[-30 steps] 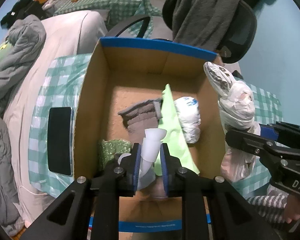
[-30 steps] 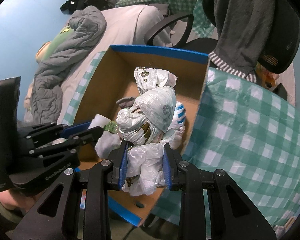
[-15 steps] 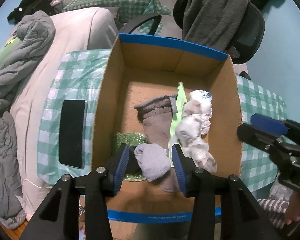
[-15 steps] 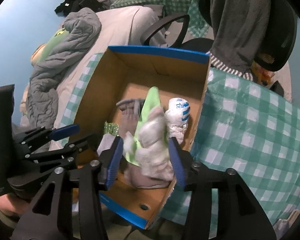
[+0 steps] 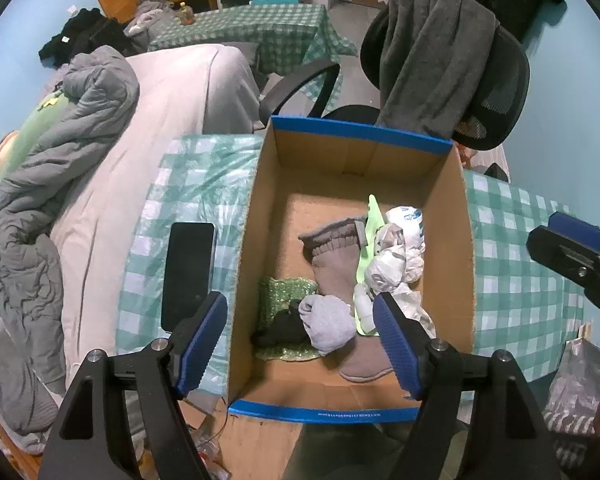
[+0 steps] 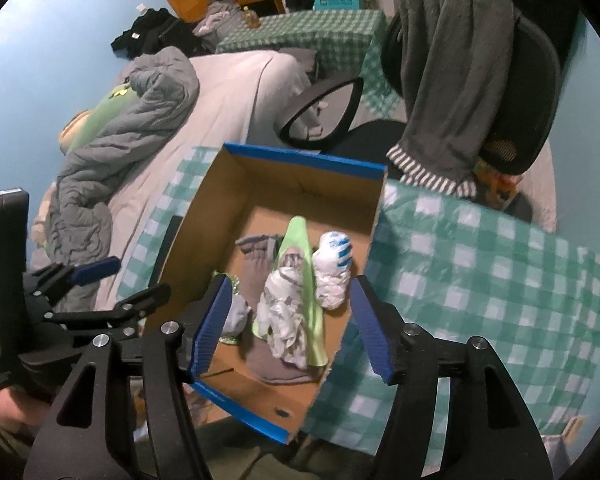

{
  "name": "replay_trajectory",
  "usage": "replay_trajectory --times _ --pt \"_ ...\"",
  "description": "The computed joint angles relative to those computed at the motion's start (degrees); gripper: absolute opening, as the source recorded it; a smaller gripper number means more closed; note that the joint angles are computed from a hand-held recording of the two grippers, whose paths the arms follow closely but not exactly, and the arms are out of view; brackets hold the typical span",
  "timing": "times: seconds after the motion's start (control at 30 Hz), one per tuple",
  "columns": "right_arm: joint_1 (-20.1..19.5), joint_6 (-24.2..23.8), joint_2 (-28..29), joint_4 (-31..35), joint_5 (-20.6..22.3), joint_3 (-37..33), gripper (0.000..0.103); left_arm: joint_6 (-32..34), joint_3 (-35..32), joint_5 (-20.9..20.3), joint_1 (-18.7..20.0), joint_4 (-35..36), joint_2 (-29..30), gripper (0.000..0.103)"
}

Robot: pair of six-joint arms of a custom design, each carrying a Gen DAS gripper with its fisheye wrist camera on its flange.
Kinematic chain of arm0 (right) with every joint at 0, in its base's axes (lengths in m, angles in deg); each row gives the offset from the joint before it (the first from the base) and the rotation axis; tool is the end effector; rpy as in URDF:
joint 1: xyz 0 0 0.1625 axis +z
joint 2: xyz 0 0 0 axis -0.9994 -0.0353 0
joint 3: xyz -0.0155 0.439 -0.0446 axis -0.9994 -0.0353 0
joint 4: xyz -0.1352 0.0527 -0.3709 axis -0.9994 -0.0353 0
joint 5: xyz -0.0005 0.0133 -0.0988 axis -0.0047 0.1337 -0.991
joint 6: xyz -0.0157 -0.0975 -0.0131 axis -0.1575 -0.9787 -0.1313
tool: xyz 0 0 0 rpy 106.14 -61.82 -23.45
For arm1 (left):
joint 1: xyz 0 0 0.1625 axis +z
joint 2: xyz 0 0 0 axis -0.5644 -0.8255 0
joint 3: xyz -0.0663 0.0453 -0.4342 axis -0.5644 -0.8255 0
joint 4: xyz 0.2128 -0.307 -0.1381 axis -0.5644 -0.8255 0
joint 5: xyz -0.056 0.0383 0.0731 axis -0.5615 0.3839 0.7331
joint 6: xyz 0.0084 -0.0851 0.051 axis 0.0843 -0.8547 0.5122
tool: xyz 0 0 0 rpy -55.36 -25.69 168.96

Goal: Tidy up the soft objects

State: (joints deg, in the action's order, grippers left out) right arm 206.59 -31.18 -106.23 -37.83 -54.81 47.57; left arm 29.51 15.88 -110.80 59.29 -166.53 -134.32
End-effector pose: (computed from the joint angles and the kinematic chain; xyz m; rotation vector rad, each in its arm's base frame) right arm 0.2390 -0.3036 0.4075 -0.2216 -2.4894 0.7803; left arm -0.4584 -0.4117 0.1579 0.8428 2.3180 -0.0578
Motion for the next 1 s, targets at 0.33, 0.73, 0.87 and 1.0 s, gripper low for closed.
replay_trajectory --times 0.33,0.73,0.87,1.0 --pt "5.0 3.0 -1.0 6.4 -6.4 -2.8 0.067 -1.9 -2.6 0.4 -2.1 2.8 -0.9 0.083" --pt "6.1 4.6 -3.4 10.7 -7.6 -3.2 0.067 -4.9 -4.4 1.8 -4.2 6.1 -0.7 0.083" --pt "6.2 4.6 -4.0 11.5 -7.5 -3.3 0.067 -6.1 -4.6 1.8 -4.7 6.6 -0.7 0.083" --pt "6.2 4.6 -4.0 11.4 -7.6 -3.2 0.067 -6.6 -4.9 1.9 -5.2 7.0 -0.6 0.083"
